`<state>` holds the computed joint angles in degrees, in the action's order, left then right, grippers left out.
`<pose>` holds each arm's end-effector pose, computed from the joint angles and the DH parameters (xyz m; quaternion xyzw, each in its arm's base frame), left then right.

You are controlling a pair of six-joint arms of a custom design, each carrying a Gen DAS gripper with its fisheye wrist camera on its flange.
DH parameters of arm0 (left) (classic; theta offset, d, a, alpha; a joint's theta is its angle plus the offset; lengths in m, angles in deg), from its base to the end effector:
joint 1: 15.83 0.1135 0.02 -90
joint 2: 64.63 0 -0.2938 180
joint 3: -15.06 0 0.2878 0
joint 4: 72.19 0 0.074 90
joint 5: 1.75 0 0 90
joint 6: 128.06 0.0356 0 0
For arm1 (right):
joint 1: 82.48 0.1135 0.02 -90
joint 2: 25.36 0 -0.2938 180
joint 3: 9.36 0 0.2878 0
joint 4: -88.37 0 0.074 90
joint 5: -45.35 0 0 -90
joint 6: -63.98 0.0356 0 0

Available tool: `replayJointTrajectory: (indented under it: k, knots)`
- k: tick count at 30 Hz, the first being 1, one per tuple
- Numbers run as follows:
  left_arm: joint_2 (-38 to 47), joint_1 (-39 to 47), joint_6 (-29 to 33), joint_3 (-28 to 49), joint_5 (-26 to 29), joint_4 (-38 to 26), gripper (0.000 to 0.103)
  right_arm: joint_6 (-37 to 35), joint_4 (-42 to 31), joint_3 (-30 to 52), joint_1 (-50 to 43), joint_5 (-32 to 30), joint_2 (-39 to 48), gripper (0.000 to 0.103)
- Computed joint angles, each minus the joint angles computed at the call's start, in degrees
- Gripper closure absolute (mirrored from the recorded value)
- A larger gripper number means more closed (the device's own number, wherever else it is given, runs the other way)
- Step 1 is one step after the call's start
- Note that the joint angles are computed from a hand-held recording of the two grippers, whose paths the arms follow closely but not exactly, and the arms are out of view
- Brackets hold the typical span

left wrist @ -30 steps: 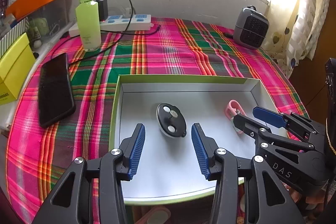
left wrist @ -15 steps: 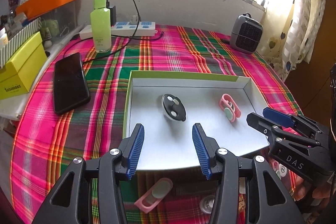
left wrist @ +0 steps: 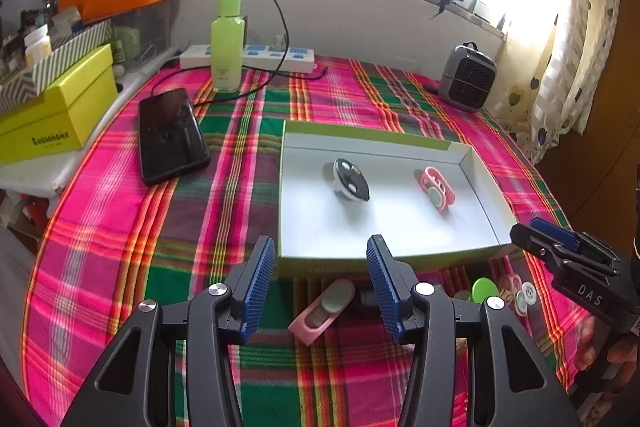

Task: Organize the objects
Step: 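Withdraw both open tools from the box back toward the remaining items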

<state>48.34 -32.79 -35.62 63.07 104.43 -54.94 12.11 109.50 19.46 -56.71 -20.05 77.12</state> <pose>0.3121 -0.1055 0.0432 0.2056 0.9016 -0.1753 0.3377 0.2128 0.0863 0.0398 0.1676 0.9125 -0.0051 0.3730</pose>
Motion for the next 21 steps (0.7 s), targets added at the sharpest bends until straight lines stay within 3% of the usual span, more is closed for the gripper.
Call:
replayJointTrajectory:
  k: [14, 21]
  knots:
    - [2.2, 2.9, 2.9, -5.0, 3.1, 5.0, 0.055, 7.6, 5.7, -10.1, 3.1, 4.7, -2.0, 0.058]
    - [4.1, 3.1, 4.0, -5.6, 3.9, 5.8, 0.055, 9.8, 9.2, -10.9, 3.4, 3.8, 2.8, 0.058]
